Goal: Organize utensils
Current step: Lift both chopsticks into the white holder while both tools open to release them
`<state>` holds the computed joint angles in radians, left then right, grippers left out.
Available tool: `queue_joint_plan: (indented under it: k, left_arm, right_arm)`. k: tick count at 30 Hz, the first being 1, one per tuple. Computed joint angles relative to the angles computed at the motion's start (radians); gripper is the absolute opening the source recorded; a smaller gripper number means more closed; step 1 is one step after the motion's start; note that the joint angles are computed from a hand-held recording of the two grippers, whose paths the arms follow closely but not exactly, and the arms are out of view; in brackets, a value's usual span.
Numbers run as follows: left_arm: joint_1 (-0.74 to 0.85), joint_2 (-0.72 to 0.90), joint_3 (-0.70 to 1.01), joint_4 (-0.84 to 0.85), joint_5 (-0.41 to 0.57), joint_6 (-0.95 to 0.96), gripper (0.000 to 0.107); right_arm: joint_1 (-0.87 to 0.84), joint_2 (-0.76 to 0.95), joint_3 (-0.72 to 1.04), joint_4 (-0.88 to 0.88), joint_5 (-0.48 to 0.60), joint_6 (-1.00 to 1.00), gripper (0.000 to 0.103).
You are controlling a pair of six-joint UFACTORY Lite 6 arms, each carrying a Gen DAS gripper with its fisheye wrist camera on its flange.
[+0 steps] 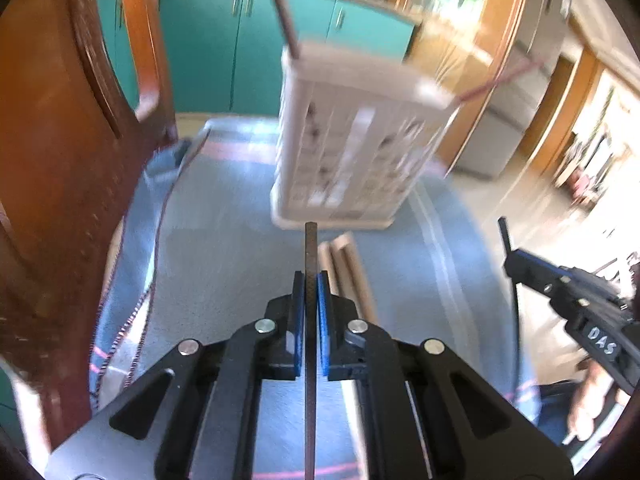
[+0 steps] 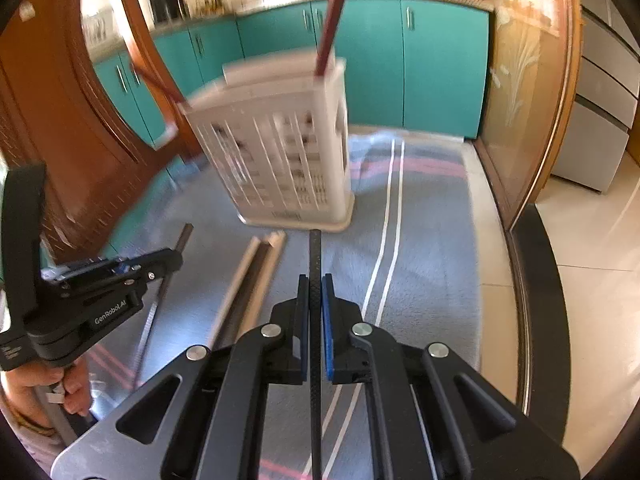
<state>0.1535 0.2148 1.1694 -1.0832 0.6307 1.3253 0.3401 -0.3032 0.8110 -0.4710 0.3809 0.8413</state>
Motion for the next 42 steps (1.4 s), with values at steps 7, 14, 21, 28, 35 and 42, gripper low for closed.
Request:
queue_joint_plan:
  k: [7,14,21,28,35,42]
  left_arm:
    - [0.134,-0.241,0.002,-0.06,0.228,0.014,0.007]
    - [0.181,-0.15,0.404,-0.085,0.4,-0.154,0.007]
    - [0.028,0.092,0.906,0.061,0.218,-0.438,0.007]
    - [-0.058,0.167,0.917,0.134,0.053,-0.484,0.007]
    - [-0.081,0.15,0.722,0.124,-0.03,-0.407,0.007]
    - [-0.018,-0.001,0.459,-0.095,-0.016,-0.154,0.02]
  right_arm:
    - [0.073,-0.214,0.062,-0.029,0.141,0.034,0.007]
    - [-0.012,-0.183,0.324,0.081,0.119,-0.108,0.007]
    - [-0.058,0.132,0.814,-0.059,0.106,-0.074,0.007]
    - [-0.051,0.303,0.897,-0.267,0.114,0.08,0.007]
    - [-0.062,0.286,0.667,-0.414,0.02,0.267,0.007]
    - [-0.046,0.137,0.478,-0.529,0.016,0.416,0.033]
